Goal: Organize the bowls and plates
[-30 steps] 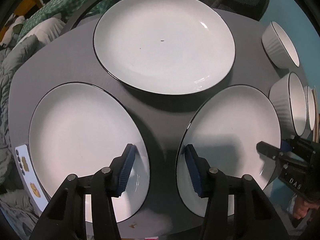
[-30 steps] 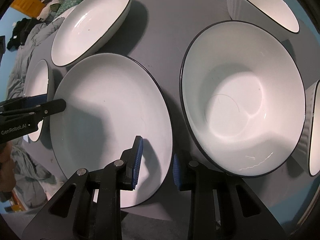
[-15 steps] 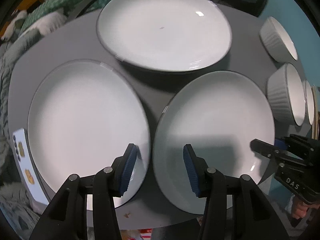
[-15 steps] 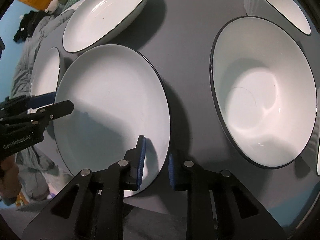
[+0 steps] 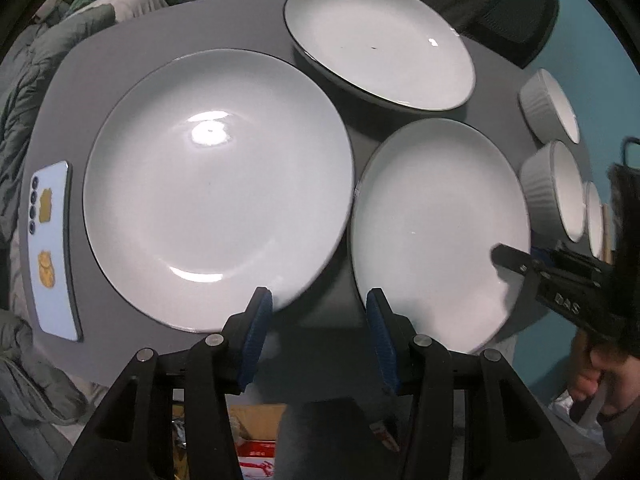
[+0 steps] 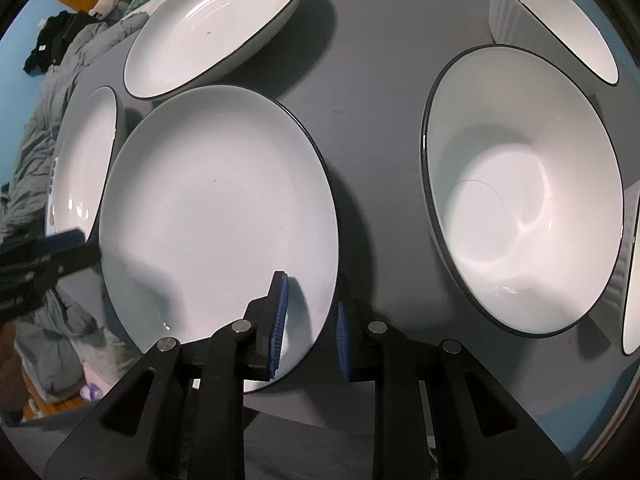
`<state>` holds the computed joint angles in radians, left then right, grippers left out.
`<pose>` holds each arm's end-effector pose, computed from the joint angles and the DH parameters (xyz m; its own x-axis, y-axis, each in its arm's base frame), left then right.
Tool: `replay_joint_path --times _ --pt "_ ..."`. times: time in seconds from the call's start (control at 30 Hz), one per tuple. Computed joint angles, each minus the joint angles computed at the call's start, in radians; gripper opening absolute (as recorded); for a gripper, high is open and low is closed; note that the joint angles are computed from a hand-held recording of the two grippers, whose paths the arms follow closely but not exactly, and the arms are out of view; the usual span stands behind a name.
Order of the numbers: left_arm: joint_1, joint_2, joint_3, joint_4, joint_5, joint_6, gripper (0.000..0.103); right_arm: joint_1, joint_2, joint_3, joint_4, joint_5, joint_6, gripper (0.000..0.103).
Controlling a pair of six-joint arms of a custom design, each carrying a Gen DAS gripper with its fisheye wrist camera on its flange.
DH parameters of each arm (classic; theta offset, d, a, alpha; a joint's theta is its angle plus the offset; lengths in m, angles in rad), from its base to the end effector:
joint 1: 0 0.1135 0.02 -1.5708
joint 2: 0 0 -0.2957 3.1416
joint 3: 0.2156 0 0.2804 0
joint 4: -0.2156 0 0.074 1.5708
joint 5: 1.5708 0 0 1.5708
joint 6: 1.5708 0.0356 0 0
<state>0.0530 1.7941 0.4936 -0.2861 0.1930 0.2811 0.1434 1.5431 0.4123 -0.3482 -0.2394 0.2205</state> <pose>0.2148 0.0046 0.0450 -0.9745 0.2210 -0.0380 0.2241 0.9561 -0.1886 0.1895 0.0359 0.0787 -0.9968 0.0708 -0.0378 0.0591 0.9663 0.2504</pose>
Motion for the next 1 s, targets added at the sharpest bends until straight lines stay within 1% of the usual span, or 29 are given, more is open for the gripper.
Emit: replay_joint_path --times 0.17,0.2,0.27,0.33,0.47,0.63,0.8,0.9,0.93,1.0 --pt "0.014 -0.012 -0.002 -0.022 0.047 0.008 0.049 0.038 -0.002 0.002 0.011 0.008 0.044 0.020" --pt "-0.008 -0.034 -0.005 -0.041 0.054 -0.007 0.049 0.036 -0.005 -0.004 0.016 0.008 0.046 0.020" --pt "-0.053 -0.031 -0.009 -0.044 0.065 -0.028 0.049 0.046 -0.006 -0.008 0.027 0.009 0.061 0.020" --pt "-0.082 0.000 -0.010 -0.036 0.073 -0.038 0.049 0.023 -0.017 -0.023 0.028 0.006 0.040 0.020" --pt "-0.136 0.100 0.009 0.030 0.059 -0.075 0.049 0.022 -0.031 -0.028 0.020 0.015 0.033 0.020" --pt "-0.202 0.180 0.060 0.074 0.051 -0.147 0.049 0.026 -0.050 -0.034 0.012 0.023 0.036 0.020" --pt "-0.234 0.227 0.127 0.073 0.045 -0.183 0.049 0.035 -0.037 -0.023 0.019 0.033 0.046 0.020" --pt "-0.249 0.272 0.187 0.044 0.060 -0.198 0.045 0.038 -0.026 -0.015 0.027 0.030 0.051 0.020" --pt "-0.250 0.284 0.200 0.039 0.058 -0.197 0.042 0.037 -0.022 -0.013 0.029 0.029 0.052 0.020" --pt "-0.255 0.311 0.228 0.023 0.054 -0.204 0.041 0.030 -0.004 -0.003 0.040 0.025 0.051 0.020"
